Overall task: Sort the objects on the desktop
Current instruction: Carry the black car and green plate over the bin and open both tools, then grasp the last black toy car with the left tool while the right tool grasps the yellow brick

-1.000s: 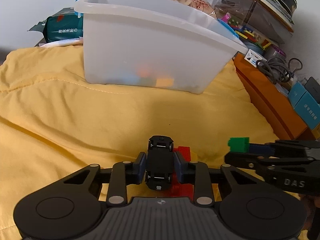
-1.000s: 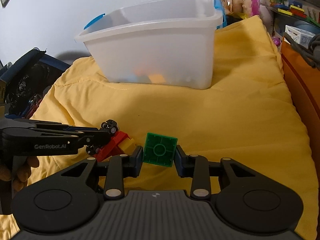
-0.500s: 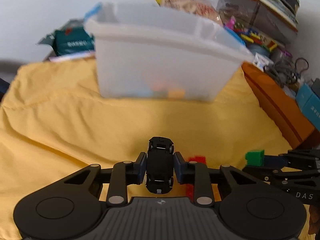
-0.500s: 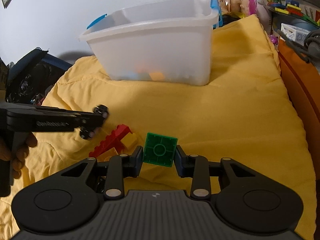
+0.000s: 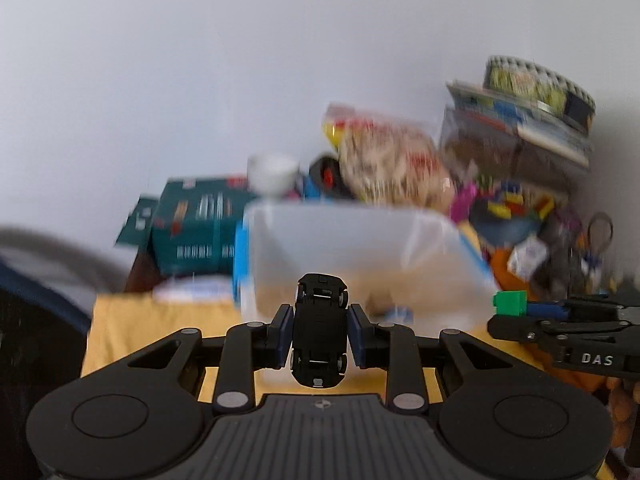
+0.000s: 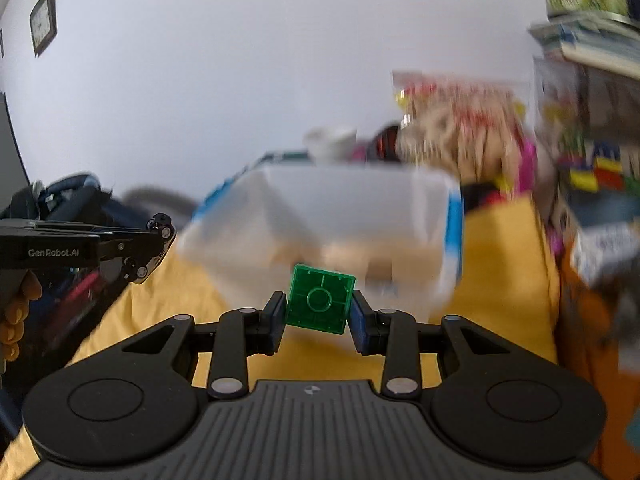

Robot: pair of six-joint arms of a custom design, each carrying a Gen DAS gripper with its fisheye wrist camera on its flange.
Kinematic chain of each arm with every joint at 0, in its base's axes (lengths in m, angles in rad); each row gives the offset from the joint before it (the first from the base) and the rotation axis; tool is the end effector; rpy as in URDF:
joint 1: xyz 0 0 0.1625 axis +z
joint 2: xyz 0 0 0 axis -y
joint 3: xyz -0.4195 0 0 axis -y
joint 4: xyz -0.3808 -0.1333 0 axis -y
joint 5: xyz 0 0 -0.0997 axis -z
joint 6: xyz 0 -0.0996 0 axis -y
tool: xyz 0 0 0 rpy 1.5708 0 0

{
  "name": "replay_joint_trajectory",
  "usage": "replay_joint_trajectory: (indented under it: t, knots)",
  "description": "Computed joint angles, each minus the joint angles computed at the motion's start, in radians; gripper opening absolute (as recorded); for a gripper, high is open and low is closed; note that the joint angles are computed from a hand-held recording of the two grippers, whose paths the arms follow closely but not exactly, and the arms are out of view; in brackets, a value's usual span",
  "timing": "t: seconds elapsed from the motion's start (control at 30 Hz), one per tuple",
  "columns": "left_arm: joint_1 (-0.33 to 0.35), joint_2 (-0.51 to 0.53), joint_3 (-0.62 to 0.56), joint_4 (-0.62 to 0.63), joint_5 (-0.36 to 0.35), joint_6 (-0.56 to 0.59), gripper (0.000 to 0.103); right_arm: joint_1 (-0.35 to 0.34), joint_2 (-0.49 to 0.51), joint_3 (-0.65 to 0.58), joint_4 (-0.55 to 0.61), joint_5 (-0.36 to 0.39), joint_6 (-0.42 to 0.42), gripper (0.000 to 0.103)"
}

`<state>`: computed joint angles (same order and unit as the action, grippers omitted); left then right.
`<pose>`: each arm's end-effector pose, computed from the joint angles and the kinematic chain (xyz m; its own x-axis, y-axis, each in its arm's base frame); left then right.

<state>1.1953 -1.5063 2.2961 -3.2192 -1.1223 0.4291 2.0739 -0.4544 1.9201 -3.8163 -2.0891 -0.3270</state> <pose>0.0072 -0.4631 0.3275 -0.7721 0.2758 -0.5726 0.6168 0.5424 -0.5704 0.3381 -0.4401 -0.0235 -0.7696 -0.3077 0.5594 -0.6231 0.5534 -0.5527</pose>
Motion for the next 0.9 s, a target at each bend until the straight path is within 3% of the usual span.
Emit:
replay_joint_trajectory:
  t: [0.13,0.3,0.33,0.37,0.43,0.67,0.77,0.9]
  knots:
    - [-0.008,0.075,-0.120,0.054,0.005,-0.017,0.032,-0.009,-0.014,-0.117,0.180,-0.039,0.018,0.037]
    - [-0.005,0.158,-0.210,0.089,0.040,-0.036,0.034,-0.032,0.001,-0.207,0.308,-0.076,0.044,0.038]
    - [-0.003,0.170,-0.221,0.092,0.049,-0.037,0.046,-0.034,0.015,-0.221,0.303,-0.093,0.039,0.043]
    - [-0.005,0.189,-0.231,0.083,0.073,-0.042,0.065,-0.036,0.030,-0.232,0.282,-0.117,0.022,0.063]
    - [-0.002,0.211,-0.227,0.030,0.113,-0.044,0.078,-0.046,0.046,-0.242,0.249,-0.128,0.008,0.076]
    - [0.028,0.155,-0.152,0.024,0.069,-0.019,0.078,-0.051,0.008,-0.121,0.130,-0.072,0.017,0.074]
    - [0.033,0.089,-0.062,0.017,0.043,-0.021,0.078,-0.041,-0.007,-0.020,0.030,-0.036,0.004,0.074]
    - [0.038,-0.028,0.108,0.035,0.000,-0.050,0.078,-0.036,0.010,0.103,-0.063,-0.062,-0.011,0.074]
